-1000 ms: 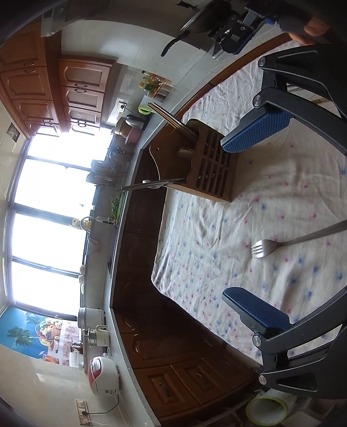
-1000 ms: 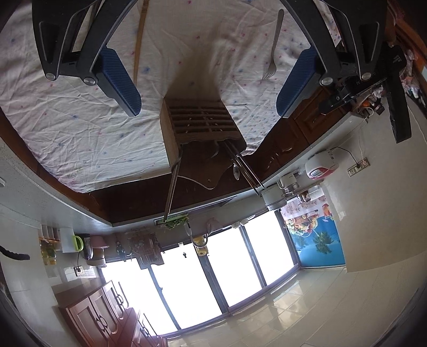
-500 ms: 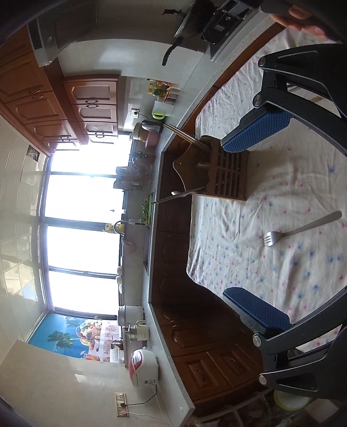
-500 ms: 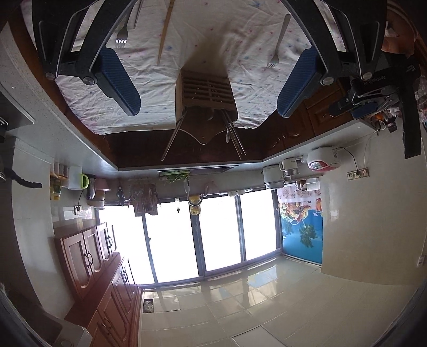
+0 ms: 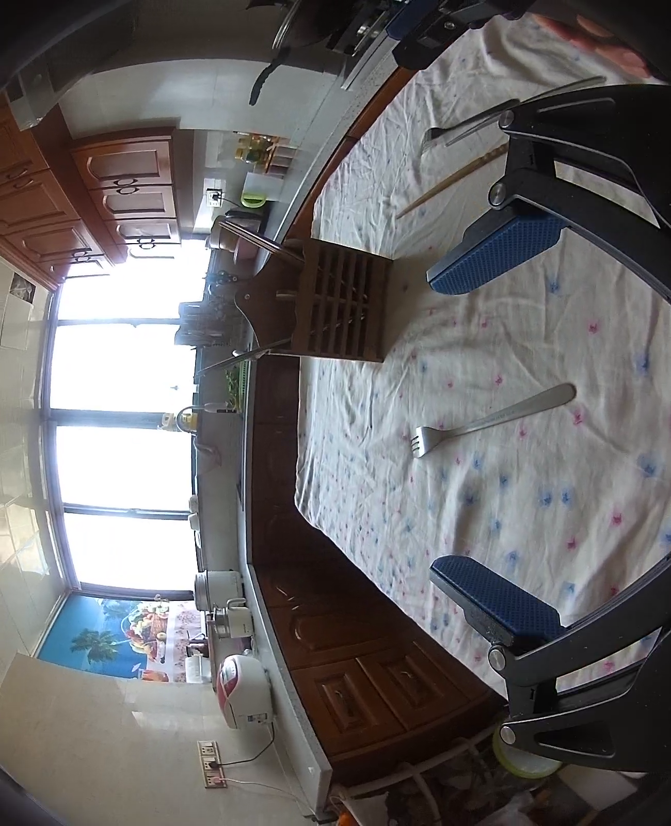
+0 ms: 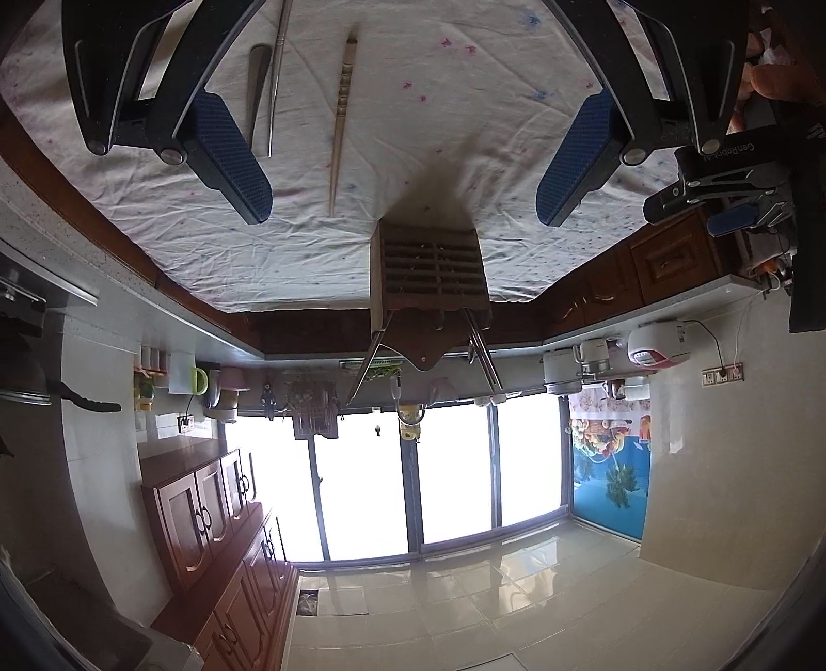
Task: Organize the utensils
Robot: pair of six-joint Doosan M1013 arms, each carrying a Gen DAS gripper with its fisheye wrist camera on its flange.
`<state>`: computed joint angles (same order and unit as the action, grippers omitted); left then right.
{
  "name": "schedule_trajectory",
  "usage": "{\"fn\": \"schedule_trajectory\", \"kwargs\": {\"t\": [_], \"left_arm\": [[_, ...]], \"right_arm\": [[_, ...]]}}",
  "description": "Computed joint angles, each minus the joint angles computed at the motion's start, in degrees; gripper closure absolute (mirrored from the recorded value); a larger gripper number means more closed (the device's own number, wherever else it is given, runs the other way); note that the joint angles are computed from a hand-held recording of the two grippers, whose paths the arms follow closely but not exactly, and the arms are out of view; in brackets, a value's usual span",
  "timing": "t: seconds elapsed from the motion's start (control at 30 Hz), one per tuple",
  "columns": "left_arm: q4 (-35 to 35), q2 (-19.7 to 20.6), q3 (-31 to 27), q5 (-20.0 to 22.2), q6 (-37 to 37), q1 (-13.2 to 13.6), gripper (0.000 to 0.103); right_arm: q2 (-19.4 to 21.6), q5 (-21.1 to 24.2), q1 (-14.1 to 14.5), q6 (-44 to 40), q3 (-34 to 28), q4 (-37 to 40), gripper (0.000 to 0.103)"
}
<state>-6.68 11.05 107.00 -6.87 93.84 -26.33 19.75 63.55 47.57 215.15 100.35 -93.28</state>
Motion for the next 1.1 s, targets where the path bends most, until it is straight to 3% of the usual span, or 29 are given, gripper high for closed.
{"fn": "schedule_trajectory", "kwargs": {"t": [0.2, 0.33, 0.77, 1.1], "left_arm": [[-7.17, -0.26, 0.59, -1.14, 7.80, -0.31, 0.000], [-4.16, -0.39, 0.77, -1.00, 4.62, -0.41, 0.000], [-17.61, -0.88, 1.35, -1.82, 18.69, -0.98, 0.000], [-22.58, -0.98, 1.42, -1.56, 24.13, -1.22, 0.000]], "right_arm": [[0.12, 0.60, 0.43, 1.26, 0.74, 0.32, 0.000], [-0.02, 1.02, 0.45, 0.72, 0.88, 1.30, 0.000], [-0.17, 2.51, 1.19, 2.34, 1.86, -0.44, 0.000], [-0.24, 1.58, 1.06, 3.17, 2.17, -0.56, 0.000]]}}
